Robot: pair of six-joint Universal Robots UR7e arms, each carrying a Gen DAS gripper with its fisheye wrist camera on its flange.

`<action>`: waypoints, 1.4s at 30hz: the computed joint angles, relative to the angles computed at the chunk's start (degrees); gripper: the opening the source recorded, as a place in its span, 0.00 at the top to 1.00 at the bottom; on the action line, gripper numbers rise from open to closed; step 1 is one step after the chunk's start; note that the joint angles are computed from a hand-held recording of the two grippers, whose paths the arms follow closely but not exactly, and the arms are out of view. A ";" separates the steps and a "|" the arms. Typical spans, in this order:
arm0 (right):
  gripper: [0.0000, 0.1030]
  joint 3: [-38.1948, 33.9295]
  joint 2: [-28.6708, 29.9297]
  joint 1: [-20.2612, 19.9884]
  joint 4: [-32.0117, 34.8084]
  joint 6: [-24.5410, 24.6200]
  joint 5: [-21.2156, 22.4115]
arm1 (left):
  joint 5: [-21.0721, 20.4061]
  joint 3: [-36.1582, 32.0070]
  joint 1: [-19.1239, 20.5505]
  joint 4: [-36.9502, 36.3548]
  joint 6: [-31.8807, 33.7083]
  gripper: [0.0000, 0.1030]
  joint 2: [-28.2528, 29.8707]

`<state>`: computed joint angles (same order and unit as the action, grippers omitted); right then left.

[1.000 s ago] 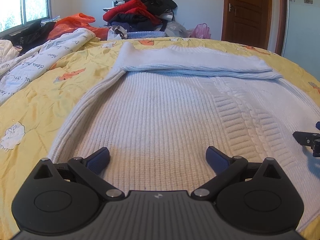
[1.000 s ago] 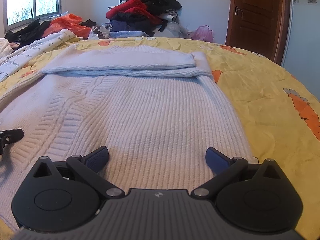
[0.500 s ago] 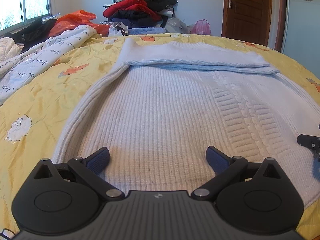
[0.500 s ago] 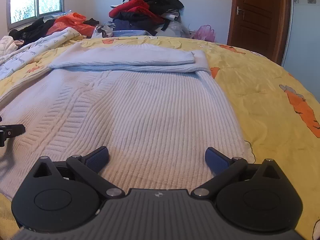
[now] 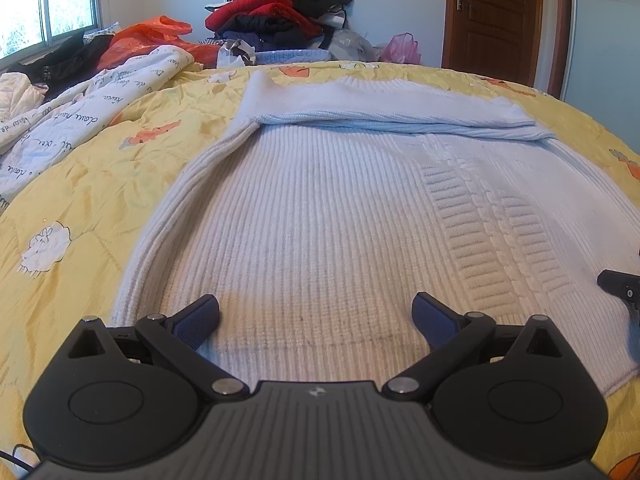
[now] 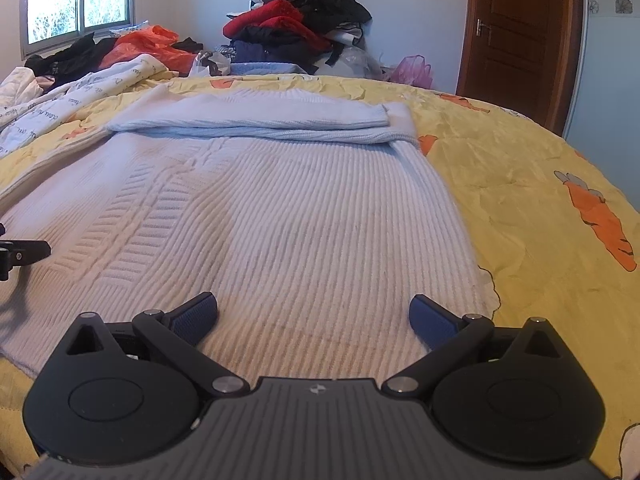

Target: Fold small clothes

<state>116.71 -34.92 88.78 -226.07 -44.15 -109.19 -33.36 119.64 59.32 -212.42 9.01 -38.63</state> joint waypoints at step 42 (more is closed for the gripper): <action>0.12 13.51 -23.64 -8.48 20.21 14.04 14.59 | -7.51 13.59 2.32 10.72 -9.97 0.00 -21.04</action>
